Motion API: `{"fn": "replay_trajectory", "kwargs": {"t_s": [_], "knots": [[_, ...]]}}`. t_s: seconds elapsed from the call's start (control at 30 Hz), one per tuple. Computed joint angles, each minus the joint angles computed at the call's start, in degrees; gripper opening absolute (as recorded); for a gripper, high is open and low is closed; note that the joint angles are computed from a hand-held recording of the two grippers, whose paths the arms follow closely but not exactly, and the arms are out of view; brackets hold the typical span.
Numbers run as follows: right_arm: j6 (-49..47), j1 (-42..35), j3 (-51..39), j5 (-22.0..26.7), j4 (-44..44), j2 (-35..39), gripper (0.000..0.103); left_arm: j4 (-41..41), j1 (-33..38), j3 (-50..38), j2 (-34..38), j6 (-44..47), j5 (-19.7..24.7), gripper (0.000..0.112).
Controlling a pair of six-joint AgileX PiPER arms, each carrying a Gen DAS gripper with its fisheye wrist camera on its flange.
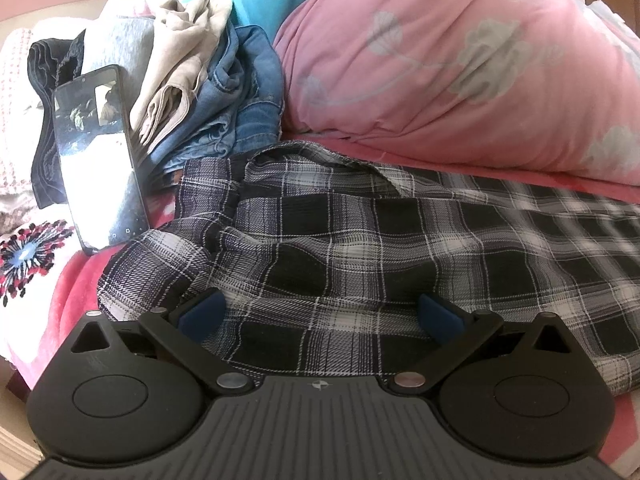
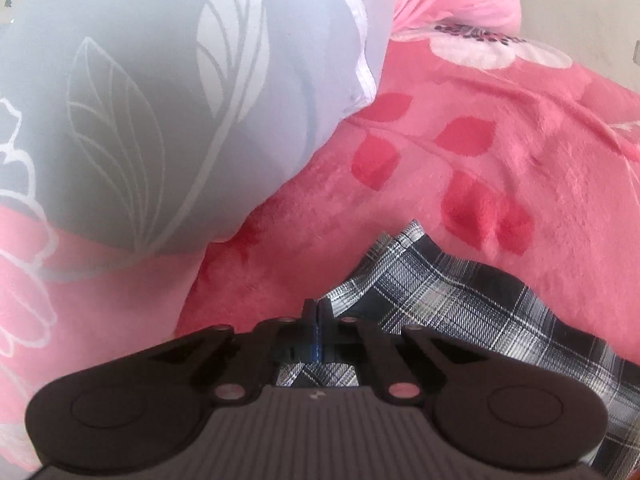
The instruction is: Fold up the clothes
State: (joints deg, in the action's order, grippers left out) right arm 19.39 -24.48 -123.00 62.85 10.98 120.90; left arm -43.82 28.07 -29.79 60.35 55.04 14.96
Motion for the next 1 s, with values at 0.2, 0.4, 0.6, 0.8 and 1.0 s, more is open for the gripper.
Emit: {"fn": "replay_trajectory", "kwargs": {"t_s": [0.2, 0.4, 0.6, 0.8, 1.0], "knots": [[-0.3, 0.69, 1.42, -2.22, -0.05, 0.12, 0.0, 1.12, 0.07, -0.19, -0.02, -0.88, 0.11, 0.103], [-0.8, -0.48, 8.74, -7.88, 2.7, -2.2, 0.002, 2.35, -0.32, -0.29, 0.21, -2.1, -0.19, 0.103], [-13.09, 0.62, 20.96, -11.5, 6.53, -14.4, 0.02, 2.65, 0.08, -0.74, 0.53, -1.9, 0.58, 0.103], [-28.06, 13.05, 26.81, -6.34, 10.58, -18.93, 0.02, 6.84, -0.51, -1.21, 0.56, -6.73, 0.61, 0.103], [-23.67, 13.2, 23.81, -11.5, 12.86, -12.55, 0.02, 6.11, 0.84, -2.31, 0.93, -6.16, 2.83, 0.103]]}}
